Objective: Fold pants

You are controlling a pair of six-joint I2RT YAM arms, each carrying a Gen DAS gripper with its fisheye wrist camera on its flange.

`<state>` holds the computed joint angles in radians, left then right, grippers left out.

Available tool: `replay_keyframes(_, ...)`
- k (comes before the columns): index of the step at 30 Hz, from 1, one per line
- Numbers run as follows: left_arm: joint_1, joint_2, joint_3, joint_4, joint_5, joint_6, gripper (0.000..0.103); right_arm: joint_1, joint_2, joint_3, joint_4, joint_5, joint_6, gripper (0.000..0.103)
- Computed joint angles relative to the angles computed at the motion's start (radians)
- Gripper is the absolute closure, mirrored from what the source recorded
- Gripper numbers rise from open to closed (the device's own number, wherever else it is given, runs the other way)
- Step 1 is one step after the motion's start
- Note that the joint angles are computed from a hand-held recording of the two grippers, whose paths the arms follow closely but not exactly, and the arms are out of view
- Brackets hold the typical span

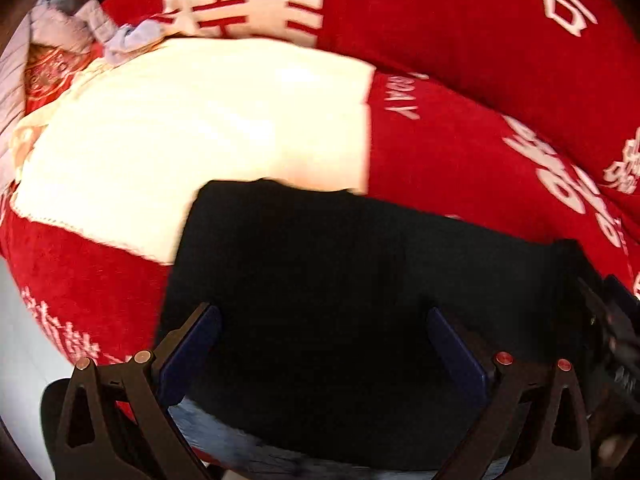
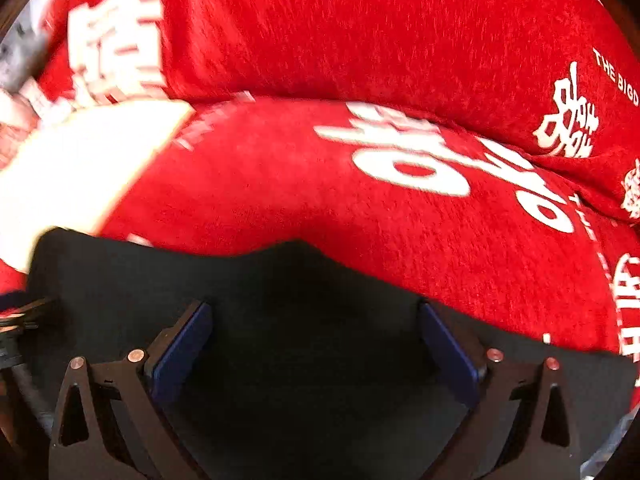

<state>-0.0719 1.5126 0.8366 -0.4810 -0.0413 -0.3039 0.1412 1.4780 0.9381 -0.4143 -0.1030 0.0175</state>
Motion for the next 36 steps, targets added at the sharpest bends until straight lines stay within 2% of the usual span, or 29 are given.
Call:
replay_keyframes(1,-0.023,0.049,0.033,0.009,-0.002,0.001,0.000,0.004,-0.021,-0.010,-0.002,0.004,-0.022,0.000)
replay_keyframes(3,-0.129,0.085,0.072,-0.009,-0.104,-0.031,0.000,-0.020,-0.012,-0.008,-0.028,0.012,-0.077,0.000)
replay_keyframes(4,-0.166,0.087,0.081,-0.017,-0.113,-0.033,0.000,-0.060,0.015,-0.004,-0.048,0.011,-0.098,0.000)
replay_keyframes(5,-0.191,0.089,0.096,-0.028,-0.081,-0.022,0.000,-0.110,0.043,0.007,-0.061,0.006,-0.116,0.000)
replay_keyframes(10,-0.342,0.096,0.144,-0.069,-0.081,-0.082,0.000,-0.517,0.047,-0.029,-0.026,-0.070,-0.316,0.000)
replay_keyframes(13,-0.447,0.160,0.214,-0.101,-0.117,-0.094,0.000,-0.781,0.162,0.062,-0.031,-0.172,-0.438,0.001)
replay_keyframes(15,-0.511,0.202,0.266,-0.108,-0.131,-0.110,0.000,-0.896,0.247,0.138,0.000,-0.116,-0.444,0.000)
replay_keyframes(16,-0.545,0.228,0.304,-0.121,-0.136,-0.120,0.000,-0.968,0.311,0.223,-0.065,-0.172,-0.436,0.000)
replay_keyframes(17,-0.589,0.231,0.325,-0.141,-0.149,-0.140,0.000,-1.013,0.349,0.287,-0.120,-0.184,-0.396,0.000)
replay_keyframes(18,-0.619,0.255,0.358,-0.147,-0.162,-0.143,0.000,-1.028,0.343,0.301,-0.133,-0.165,-0.358,0.000)
replay_keyframes(20,-0.675,0.329,0.447,-0.163,-0.183,-0.142,0.000,-1.058,0.267,0.252,-0.127,-0.256,-0.356,0.001)
replay_keyframes(21,-0.695,0.367,0.493,-0.180,-0.189,-0.144,0.000,-1.057,0.228,0.219,-0.142,-0.320,-0.390,0.001)
replay_keyframes(23,-0.728,0.451,0.585,-0.215,-0.201,-0.128,0.000,-1.000,0.181,0.166,-0.204,-0.377,-0.491,0.001)
replay_keyframes(24,-0.743,0.487,0.619,-0.235,-0.214,-0.117,0.000,-0.975,0.160,0.133,-0.227,-0.382,-0.555,0.001)
replay_keyframes(25,-0.746,0.521,0.644,-0.258,-0.231,-0.117,0.000,-0.945,0.135,0.086,-0.200,-0.353,-0.601,0.001)
replay_keyframes(26,-0.729,0.525,0.631,-0.245,-0.199,-0.127,0.000,-0.926,0.095,0.014,-0.118,-0.299,-0.632,0.001)
replay_keyframes(27,-0.699,0.509,0.604,-0.216,-0.143,-0.144,0.000,-0.939,0.094,-0.009,-0.076,-0.292,-0.667,0.001)
replay_keyframes(28,-0.676,0.501,0.591,-0.210,-0.115,-0.156,0.000,-0.989,0.132,0.018,-0.082,-0.342,-0.672,0.001)
replay_keyframes(32,-0.636,0.477,0.563,-0.209,-0.133,-0.155,0.000,-1.173,0.332,0.225,-0.132,-0.387,-0.620,0.001)
replay_keyframes(34,-0.637,0.454,0.529,-0.199,-0.147,-0.158,0.000,-1.221,0.411,0.304,-0.102,-0.300,-0.589,0.000)
replay_keyframes(35,-0.641,0.442,0.513,-0.197,-0.158,-0.169,0.000,-1.266,0.475,0.390,-0.159,-0.334,-0.577,0.001)
replay_keyframes(36,-0.649,0.432,0.500,-0.202,-0.171,-0.185,0.000,-1.286,0.499,0.428,-0.172,-0.316,-0.549,0.001)
